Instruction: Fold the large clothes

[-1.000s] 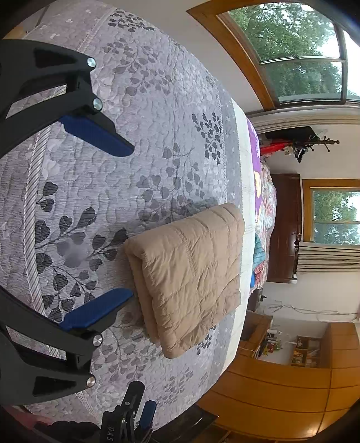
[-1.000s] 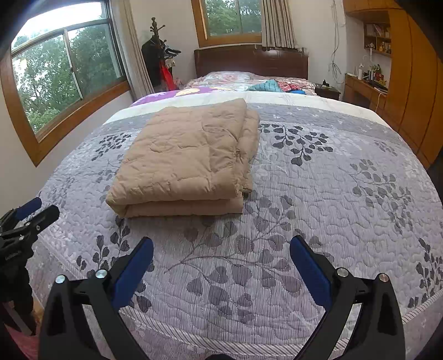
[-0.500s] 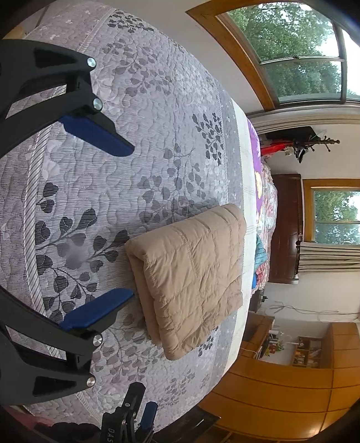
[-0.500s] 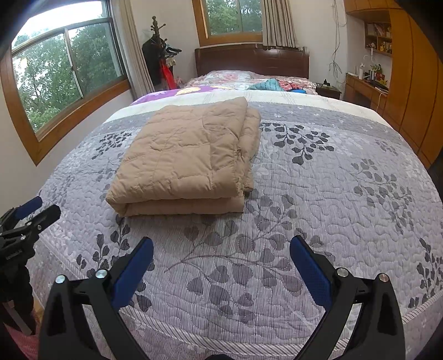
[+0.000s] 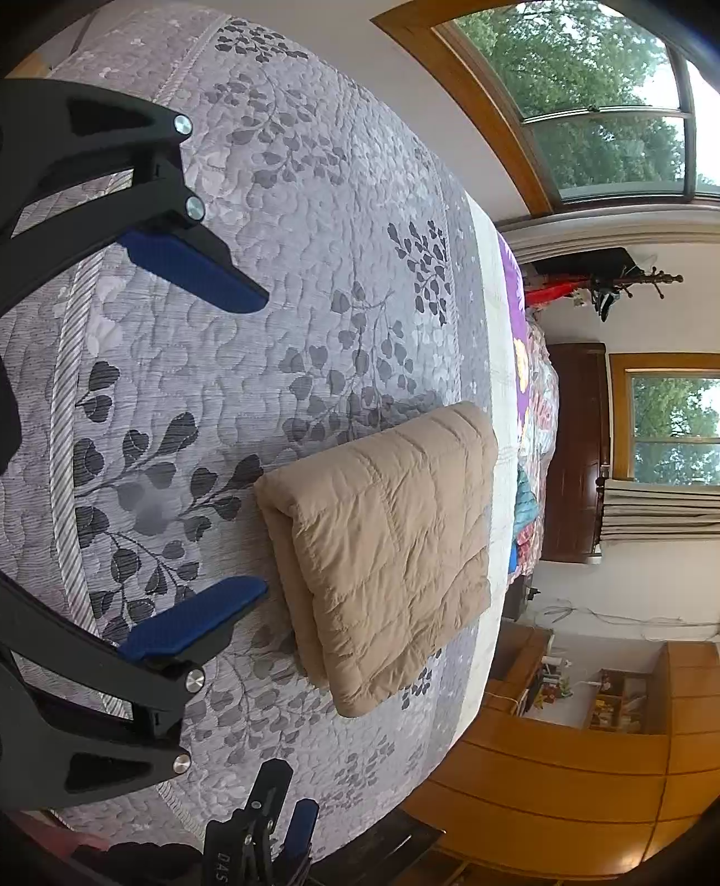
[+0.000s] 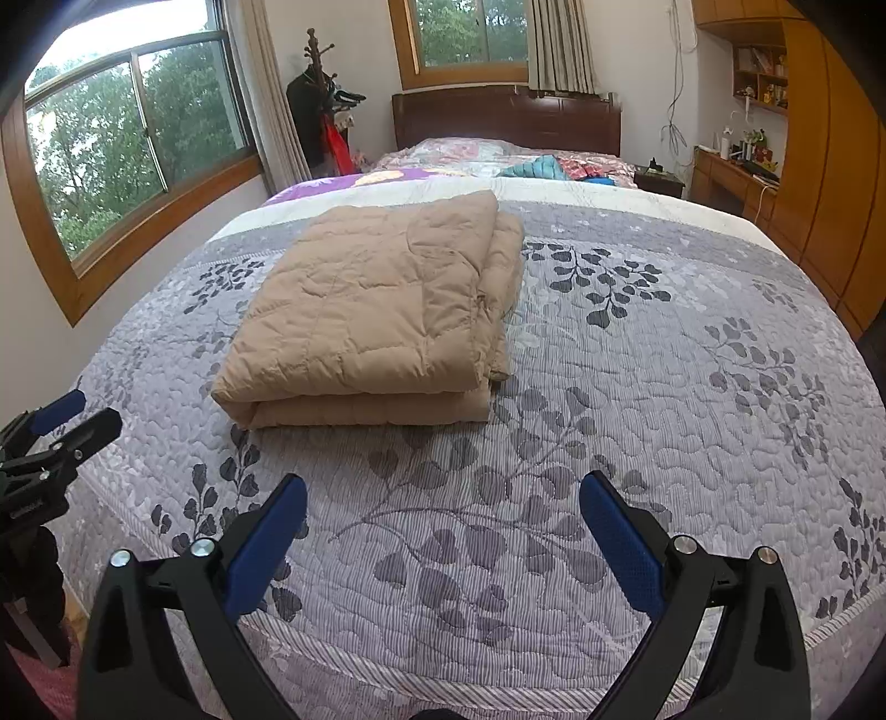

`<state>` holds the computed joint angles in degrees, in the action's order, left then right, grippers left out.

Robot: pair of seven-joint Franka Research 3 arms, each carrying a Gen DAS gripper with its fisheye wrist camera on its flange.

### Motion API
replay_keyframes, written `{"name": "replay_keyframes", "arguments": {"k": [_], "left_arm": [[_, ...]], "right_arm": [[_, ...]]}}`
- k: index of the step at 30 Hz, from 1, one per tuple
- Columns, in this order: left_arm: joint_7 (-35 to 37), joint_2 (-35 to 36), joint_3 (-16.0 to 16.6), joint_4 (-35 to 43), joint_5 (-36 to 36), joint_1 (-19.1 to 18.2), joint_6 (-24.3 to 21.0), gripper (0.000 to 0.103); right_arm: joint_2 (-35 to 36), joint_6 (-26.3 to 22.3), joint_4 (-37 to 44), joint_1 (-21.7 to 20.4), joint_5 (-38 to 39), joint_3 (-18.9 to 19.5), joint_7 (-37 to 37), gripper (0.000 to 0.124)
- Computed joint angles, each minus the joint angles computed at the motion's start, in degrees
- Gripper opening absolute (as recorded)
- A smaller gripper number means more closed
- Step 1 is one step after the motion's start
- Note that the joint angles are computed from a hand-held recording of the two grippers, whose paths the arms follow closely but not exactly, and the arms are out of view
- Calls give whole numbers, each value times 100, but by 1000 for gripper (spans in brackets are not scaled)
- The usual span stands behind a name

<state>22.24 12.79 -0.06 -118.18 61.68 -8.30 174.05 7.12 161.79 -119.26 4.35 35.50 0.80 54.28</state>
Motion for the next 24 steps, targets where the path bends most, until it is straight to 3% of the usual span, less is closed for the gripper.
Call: {"name": "replay_keyframes", "arguments": {"k": [24], "left_arm": [[402,14,18,-54,-403,2,110,95]], "right_arm": [[49,-99,72,-24,-48,-4,21,99]]}}
